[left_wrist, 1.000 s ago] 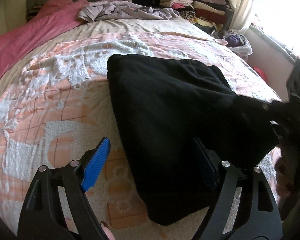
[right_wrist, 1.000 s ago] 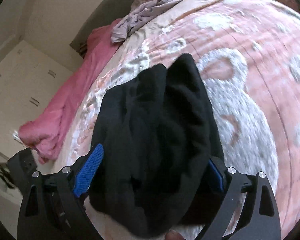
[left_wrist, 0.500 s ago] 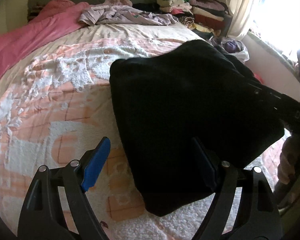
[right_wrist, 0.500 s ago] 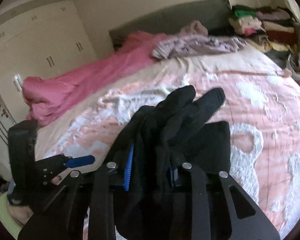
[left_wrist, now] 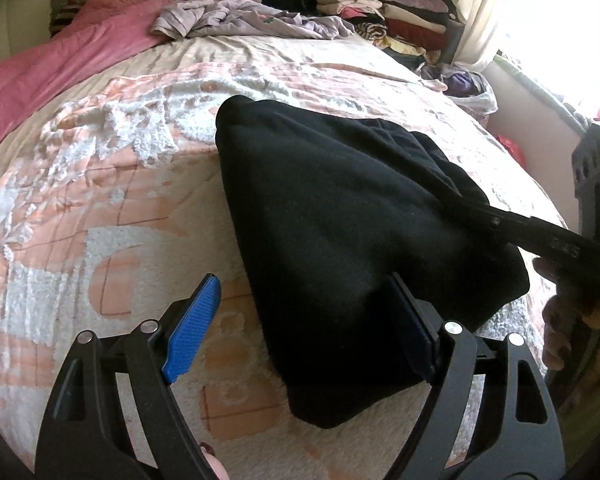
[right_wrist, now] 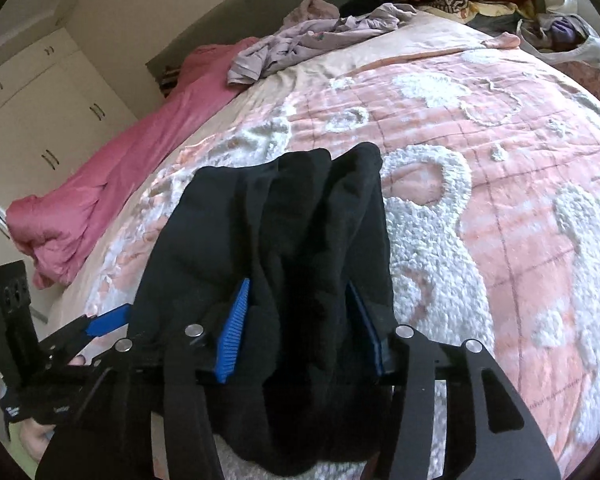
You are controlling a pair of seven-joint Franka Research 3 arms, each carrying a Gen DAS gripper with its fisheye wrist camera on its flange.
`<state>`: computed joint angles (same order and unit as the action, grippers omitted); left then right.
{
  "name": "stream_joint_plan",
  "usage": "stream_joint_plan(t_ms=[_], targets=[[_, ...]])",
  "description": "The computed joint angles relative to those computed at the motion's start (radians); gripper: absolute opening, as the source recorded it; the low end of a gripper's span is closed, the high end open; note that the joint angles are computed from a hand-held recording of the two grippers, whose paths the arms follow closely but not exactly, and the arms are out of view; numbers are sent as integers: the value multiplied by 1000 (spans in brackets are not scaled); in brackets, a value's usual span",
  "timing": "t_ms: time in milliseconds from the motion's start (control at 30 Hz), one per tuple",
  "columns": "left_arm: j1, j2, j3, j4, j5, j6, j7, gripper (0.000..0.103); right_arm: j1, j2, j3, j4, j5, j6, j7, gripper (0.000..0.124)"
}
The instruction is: Fold small clothes
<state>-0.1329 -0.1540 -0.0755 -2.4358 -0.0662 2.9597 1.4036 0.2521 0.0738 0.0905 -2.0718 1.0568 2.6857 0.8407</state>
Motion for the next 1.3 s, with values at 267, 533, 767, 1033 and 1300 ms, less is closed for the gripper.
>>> stream_joint_plan(t_ms=[267, 533, 767, 1033, 1300], targets=[[-15, -19, 13, -20, -30, 9, 14, 75, 11, -91, -16, -83, 58, -13, -31, 58], [-68, -41, 52, -41, -118, 6, 88, 72, 29, -113, -30, -107, 39, -55, -22, 36], [-117, -48, 75, -49, -266, -6, 209, 57, 41, -99, -20, -133, -95, 33, 102, 31], [-98, -63, 60, -67, -278, -10, 190, 64, 57, -140, -17, -182, -98, 111, 119, 56], [-94, -132, 53, -113, -211, 2, 124, 71, 122, -267, -39, -286, 10, 262, 34, 92]])
